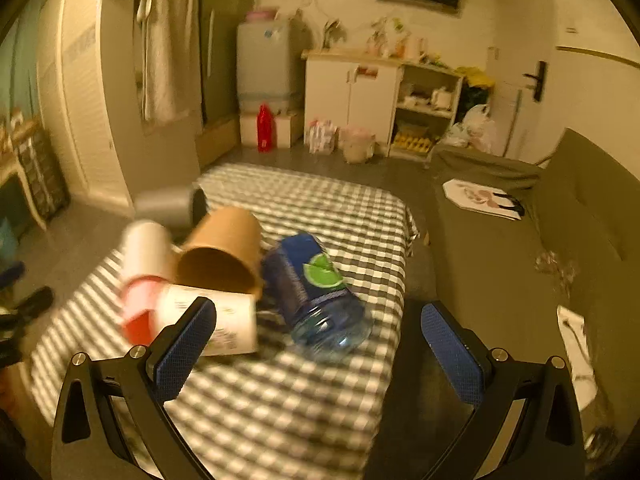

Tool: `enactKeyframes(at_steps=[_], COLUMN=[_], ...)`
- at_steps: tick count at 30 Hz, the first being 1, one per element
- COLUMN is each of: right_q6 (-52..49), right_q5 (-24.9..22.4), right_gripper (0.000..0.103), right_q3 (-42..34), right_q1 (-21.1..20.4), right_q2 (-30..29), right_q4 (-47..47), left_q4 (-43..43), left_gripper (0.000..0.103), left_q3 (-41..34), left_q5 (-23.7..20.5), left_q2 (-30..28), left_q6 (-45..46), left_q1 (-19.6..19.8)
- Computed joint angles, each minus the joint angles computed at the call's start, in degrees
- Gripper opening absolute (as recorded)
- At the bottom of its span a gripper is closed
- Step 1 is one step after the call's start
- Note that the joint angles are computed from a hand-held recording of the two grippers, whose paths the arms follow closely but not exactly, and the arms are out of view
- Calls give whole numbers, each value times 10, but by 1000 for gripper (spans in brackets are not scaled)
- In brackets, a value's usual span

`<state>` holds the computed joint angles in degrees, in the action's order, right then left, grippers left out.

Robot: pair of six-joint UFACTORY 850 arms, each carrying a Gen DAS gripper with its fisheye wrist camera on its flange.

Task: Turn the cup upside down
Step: 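Reach the right tool to the blue-labelled bottle and close around it, then lift the bottle with the right tool and carry it toward the left tool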

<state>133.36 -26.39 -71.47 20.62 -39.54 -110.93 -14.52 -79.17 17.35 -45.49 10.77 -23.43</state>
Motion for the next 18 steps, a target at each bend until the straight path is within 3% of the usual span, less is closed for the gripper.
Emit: enactKeyframes(at_steps=[4, 9, 12, 16, 18], right_q6=[-21, 73, 105, 223, 202], right_q5=[60, 101, 125, 168, 167], right_gripper=[103, 102, 94, 79, 79], right_q3=[-43, -59, -67, -74, -69], right_q1=[-25, -46, -57, -68, -65], right_q2=[-46, -72, -82, -86, -80], right_q4=[-2, -82, -113, -230, -207], left_q4=[-65, -120, -138, -139, -132], left_gripper=[103, 103, 103, 103, 103], left_q3=[-24, -50, -54, -53, -48], left_q5=[-12, -33, -37, -42, -37], left_q2=[-21, -45, -52, -50, -46], left_q6=[80, 152, 181, 190, 185], left_q1=[-5, -9, -12, -12, -13])
